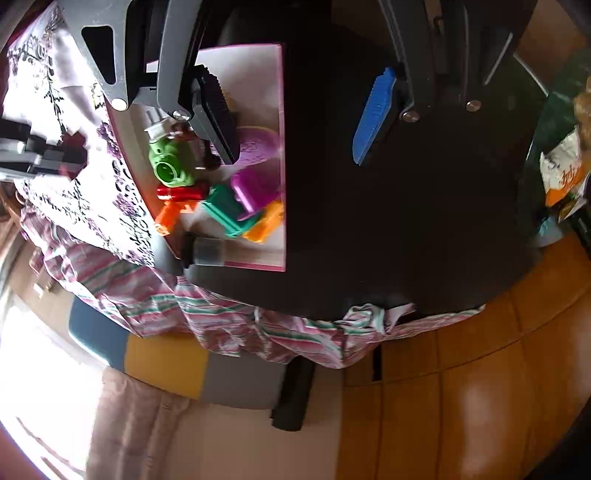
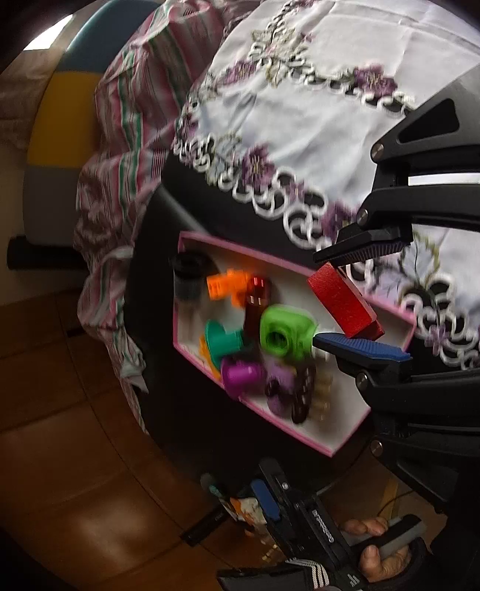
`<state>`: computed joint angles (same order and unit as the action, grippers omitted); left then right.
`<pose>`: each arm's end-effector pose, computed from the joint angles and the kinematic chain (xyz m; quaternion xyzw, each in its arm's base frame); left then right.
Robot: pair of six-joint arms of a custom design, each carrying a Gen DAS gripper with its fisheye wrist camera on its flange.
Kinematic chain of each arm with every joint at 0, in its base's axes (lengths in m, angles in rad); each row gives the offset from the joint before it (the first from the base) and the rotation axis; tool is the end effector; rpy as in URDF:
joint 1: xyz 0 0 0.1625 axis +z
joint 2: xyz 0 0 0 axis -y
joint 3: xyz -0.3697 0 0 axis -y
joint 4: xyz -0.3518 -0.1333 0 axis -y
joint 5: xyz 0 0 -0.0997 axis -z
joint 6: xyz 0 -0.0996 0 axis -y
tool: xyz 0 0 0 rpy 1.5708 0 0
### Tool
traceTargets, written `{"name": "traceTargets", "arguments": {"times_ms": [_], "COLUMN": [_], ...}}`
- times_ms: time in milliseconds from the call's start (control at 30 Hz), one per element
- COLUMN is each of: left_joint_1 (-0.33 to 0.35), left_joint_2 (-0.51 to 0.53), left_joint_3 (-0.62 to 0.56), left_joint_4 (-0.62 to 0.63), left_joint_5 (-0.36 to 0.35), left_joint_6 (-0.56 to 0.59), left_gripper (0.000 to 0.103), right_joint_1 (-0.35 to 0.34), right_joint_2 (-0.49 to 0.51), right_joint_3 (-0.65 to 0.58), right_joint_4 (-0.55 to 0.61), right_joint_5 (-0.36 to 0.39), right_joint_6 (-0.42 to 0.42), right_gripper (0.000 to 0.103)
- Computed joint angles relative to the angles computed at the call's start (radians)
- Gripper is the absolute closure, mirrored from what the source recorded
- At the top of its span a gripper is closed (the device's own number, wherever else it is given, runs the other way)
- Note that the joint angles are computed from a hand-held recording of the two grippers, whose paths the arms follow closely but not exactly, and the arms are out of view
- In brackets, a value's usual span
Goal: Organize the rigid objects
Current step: 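Carry the red block with the right gripper into the tray and release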
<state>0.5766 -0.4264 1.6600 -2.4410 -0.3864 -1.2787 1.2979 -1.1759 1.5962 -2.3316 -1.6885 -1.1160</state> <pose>-0.3237 -0.4796 -0.0871 -0.0158 0.8221 -0.4349 0.3670 -0.0420 -0.6013 0.3003 0.3935 -0.9018 0.0929 0.1528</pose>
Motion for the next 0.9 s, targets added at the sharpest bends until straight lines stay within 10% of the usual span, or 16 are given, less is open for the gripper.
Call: {"name": "traceTargets", "arguments": {"times_ms": [233, 900], "left_joint_1": [-0.009, -0.027], "left_joint_2": [-0.042, -0.026], "left_joint_3": [0.068, 0.051], "left_joint_4": [0.022, 0.063], "left_joint_5": [0.000, 0.008], "left_joint_6": [-0.081, -0.101], "left_gripper": [0.034, 0.022], "right_joint_1": [0.048, -0.002], "right_joint_2": [0.087, 0.171], "right_joint_3": [0.104, 0.038], "right_joint_4": [-0.108, -0.210], "right_joint_5": [-0.165, -0.100], "right_joint_6": [-0.019, 0.143], "right_gripper": [0.066, 0.056]}}
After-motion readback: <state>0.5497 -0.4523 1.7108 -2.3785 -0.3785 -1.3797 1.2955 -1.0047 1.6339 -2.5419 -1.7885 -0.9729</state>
